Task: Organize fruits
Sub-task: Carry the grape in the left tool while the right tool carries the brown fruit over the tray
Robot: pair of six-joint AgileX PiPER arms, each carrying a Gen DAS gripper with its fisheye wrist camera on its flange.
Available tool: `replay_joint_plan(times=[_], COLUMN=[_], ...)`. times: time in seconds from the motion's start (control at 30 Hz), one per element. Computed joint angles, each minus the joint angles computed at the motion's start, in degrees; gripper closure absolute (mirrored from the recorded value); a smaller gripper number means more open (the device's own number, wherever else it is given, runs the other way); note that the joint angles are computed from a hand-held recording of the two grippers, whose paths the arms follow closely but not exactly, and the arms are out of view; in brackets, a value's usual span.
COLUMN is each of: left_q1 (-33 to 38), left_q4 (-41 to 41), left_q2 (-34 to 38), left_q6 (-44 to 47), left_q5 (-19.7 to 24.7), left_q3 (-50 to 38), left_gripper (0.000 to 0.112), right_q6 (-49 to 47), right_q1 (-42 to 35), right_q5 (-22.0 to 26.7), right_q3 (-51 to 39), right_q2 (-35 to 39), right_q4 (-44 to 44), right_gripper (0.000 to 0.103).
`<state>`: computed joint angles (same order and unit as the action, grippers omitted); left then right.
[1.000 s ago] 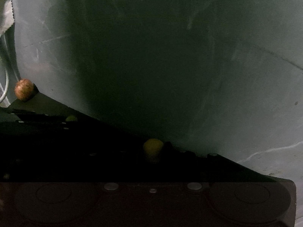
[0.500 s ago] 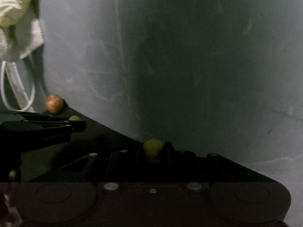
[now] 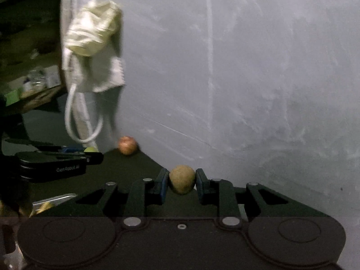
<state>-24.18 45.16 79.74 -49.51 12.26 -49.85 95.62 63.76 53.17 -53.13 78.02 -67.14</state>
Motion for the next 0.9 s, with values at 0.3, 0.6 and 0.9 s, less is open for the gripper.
replay_joint_plan(times=[0.3, 0.6, 0.9], left_q1=[0.1, -0.3, 10.8], left_q4=[2.6, -0.9, -16.8], left_q2=[-16.4, -29.1, -36.4], left_q6=[-7.0, -8.5, 8.5], left_q5=[11.8, 22.8, 20.0], left_q3=[9.6, 18.0, 25.8], left_gripper=[0.088, 0.088, 0.088], right_q6=[-3.4, -7.1, -9.4], right_q1=[6.3, 8.5, 9.8], right_q5=[-3.0, -11.4, -16.9], right_q3=[-1.3, -3.8, -7.2], right_q2=[-1.3, 2.7, 9.4], right_q4=[-0.7, 1.7, 4.6], right_gripper=[0.075, 0.075, 0.075])
